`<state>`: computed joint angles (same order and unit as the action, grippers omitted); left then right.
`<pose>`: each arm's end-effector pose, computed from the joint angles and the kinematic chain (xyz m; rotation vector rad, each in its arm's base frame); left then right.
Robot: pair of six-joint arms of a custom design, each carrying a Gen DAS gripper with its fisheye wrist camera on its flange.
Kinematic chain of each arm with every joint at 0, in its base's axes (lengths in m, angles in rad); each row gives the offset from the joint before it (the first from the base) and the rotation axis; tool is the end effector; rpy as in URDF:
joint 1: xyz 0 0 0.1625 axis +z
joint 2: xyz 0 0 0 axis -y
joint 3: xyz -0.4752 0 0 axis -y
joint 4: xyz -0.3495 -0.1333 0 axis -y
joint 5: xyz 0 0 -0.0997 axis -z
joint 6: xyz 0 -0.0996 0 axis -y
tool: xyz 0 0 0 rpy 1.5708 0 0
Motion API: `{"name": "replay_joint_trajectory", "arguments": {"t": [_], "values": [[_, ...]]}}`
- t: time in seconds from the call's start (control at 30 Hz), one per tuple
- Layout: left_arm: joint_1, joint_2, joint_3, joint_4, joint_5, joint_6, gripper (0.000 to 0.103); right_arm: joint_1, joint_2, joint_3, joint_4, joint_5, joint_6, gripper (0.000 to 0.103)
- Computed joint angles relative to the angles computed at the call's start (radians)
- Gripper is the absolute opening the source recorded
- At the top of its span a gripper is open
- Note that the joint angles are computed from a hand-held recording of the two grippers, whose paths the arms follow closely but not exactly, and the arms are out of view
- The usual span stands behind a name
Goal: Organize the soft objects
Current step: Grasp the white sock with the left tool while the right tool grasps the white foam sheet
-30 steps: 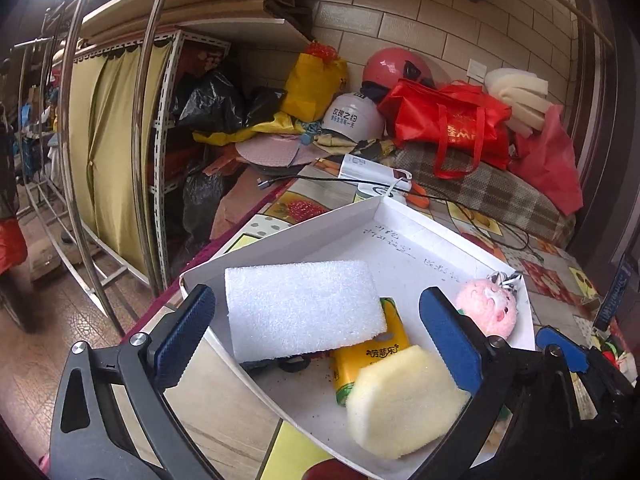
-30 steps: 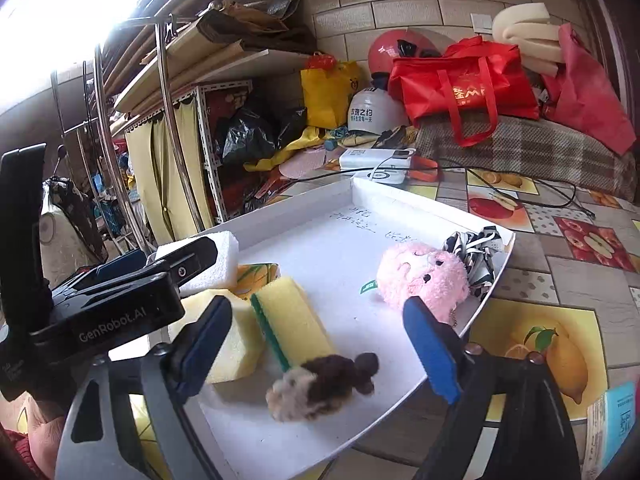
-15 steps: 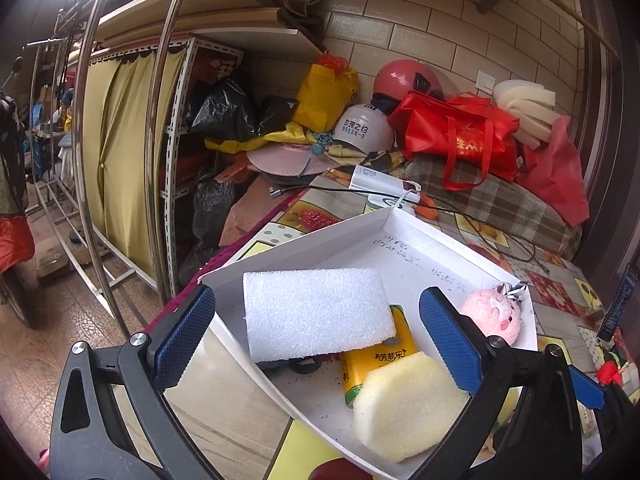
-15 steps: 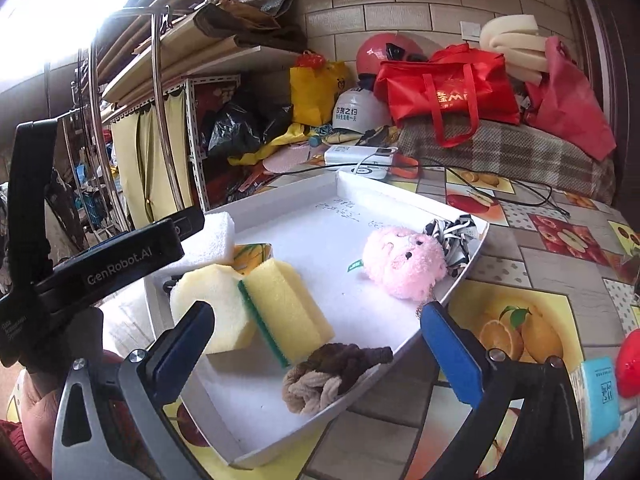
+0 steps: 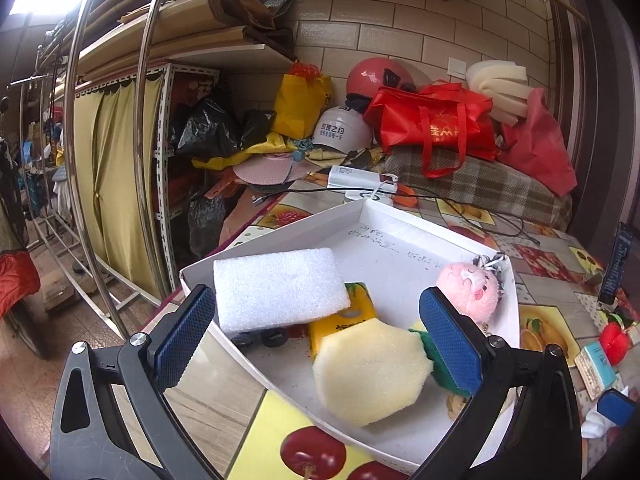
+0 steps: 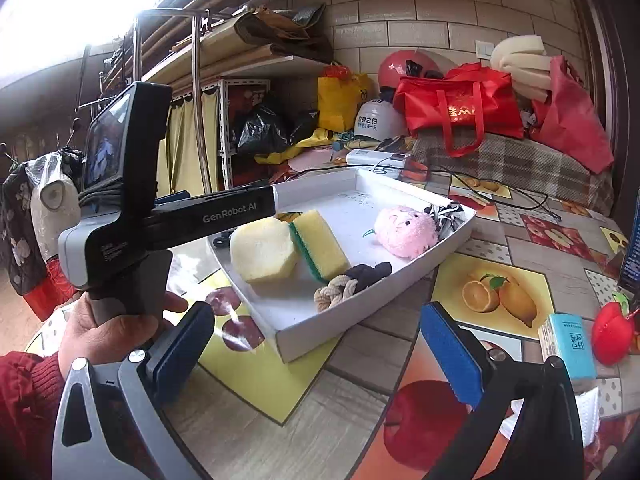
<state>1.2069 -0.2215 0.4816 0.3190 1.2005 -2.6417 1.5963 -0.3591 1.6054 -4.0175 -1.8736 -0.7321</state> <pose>-0.1352 -0.8308 0.0428 0.7921 2.3055 -1.2781 0.1209 -0.6782 0.0568 0.5878 -2.0852 1.2700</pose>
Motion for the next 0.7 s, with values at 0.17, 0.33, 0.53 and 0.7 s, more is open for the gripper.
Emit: {"name": "replay_joint_trajectory", "arguments": {"t": [0.17,0.33,0.53,0.7], "values": [[-0.021,-0.022,0.092,0.017,0.083,0.064,0.103,-0.017,-0.042,0.126,-0.113,0.025,-0.041,0.103],[-0.052,0.011,0.08,0.176,0.202,0.148,0.103,-0.082,-0.154,0.296,-0.142,0.076,0.029,0.103],[-0.102,0.147,-0.113,0.524,0.323,0.22,0.103,-0.204,-0.328,0.517,-0.162,0.158,0.035,0.103],[-0.16,0.238,-0.206,0.661,0.267,0.293,0.103,-0.296,-0.471,0.616,0.022,0.169,0.06,0.103]]}}
